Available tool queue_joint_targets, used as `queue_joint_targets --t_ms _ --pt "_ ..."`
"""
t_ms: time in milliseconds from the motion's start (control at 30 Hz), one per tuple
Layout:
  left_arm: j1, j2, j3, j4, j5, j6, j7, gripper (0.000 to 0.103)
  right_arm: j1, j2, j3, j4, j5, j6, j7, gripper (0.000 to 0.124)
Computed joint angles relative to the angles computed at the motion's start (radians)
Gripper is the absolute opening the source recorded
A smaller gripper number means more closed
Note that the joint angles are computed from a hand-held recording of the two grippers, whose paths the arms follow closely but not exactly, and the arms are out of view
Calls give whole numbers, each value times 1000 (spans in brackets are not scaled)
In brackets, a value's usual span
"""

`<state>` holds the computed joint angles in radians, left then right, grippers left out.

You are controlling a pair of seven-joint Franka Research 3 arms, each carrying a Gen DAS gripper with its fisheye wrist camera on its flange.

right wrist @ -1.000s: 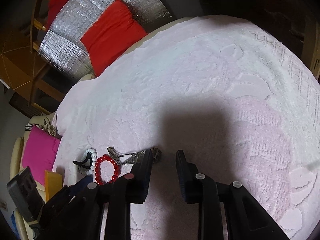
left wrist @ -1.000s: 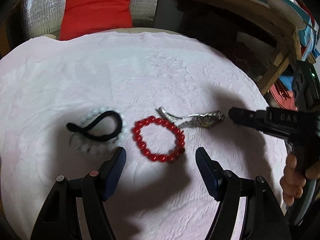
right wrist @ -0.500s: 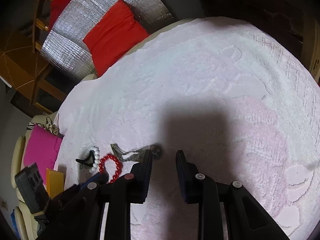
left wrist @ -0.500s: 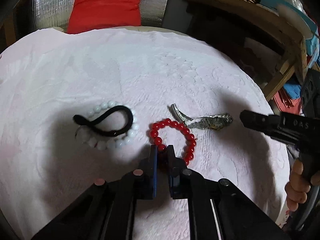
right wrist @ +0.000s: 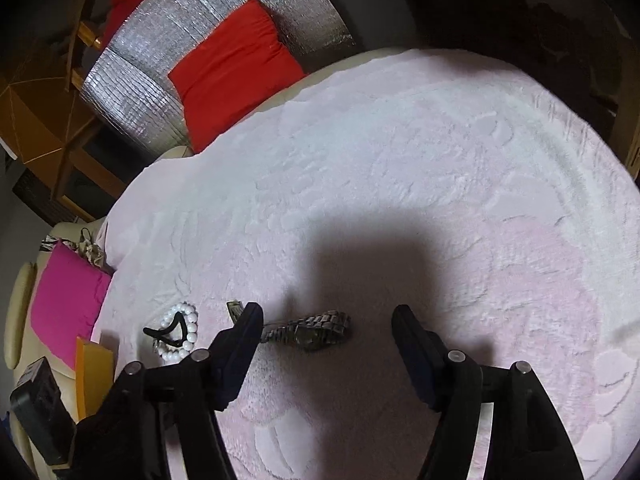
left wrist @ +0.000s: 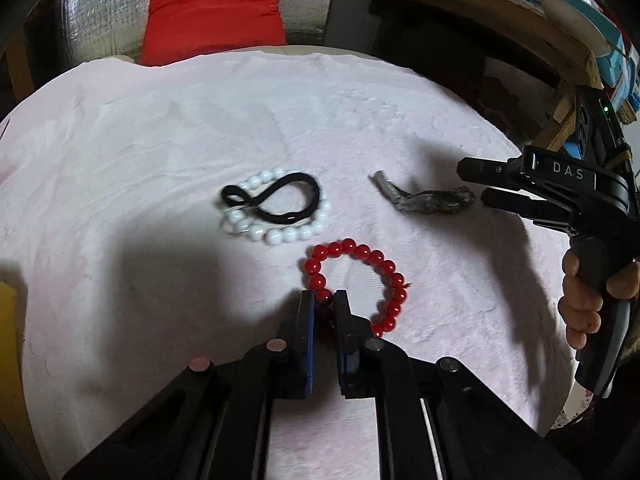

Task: Organize jewelry
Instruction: 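Close the left tool on the red bead bracelet while the right tool grasps the silver watch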

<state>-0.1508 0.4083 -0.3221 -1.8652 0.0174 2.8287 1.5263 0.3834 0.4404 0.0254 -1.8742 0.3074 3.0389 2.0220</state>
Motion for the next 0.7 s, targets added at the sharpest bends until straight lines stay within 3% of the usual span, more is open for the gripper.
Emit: queue_joint_targets --t_ms 100,167,233,333,367,433,533,600,633,700 --pt "15 -1 -10 -2 -16 -2 15 10 3 17 6 19 -10 3 -14 64" --pt "16 0 -11 0 -18 -5 22 10 -4 27 17 41 -10 -35 -32 37" --pt "17 0 -12 0 -20 -7 29 10 -56 33 78 55 27 -69 -91 31" --pt "19 2 -12 3 -26 -9 33 10 -168 26 213 65 142 -138 -282 31" --pt "17 3 -10 5 -26 -9 32 10 -177 21 224 67 152 -161 -314 31" --pt "14 2 -6 5 -24 -10 27 10 -130 8 175 70 130 -198 -317 31" --pt "12 -3 -1 -2 -19 -6 22 10 -35 3 78 66 61 -170 -252 33" --pt "17 -7 -5 -8 -23 -3 26 10 21 10 19 77 -8 -167 -191 51" --pt "20 -10 -7 -11 -26 -3 29 10 51 15 -12 84 -49 -156 -157 67" --pt "11 -18 11 -20 -9 3 13 10 86 30 -44 101 -114 -139 -122 69"
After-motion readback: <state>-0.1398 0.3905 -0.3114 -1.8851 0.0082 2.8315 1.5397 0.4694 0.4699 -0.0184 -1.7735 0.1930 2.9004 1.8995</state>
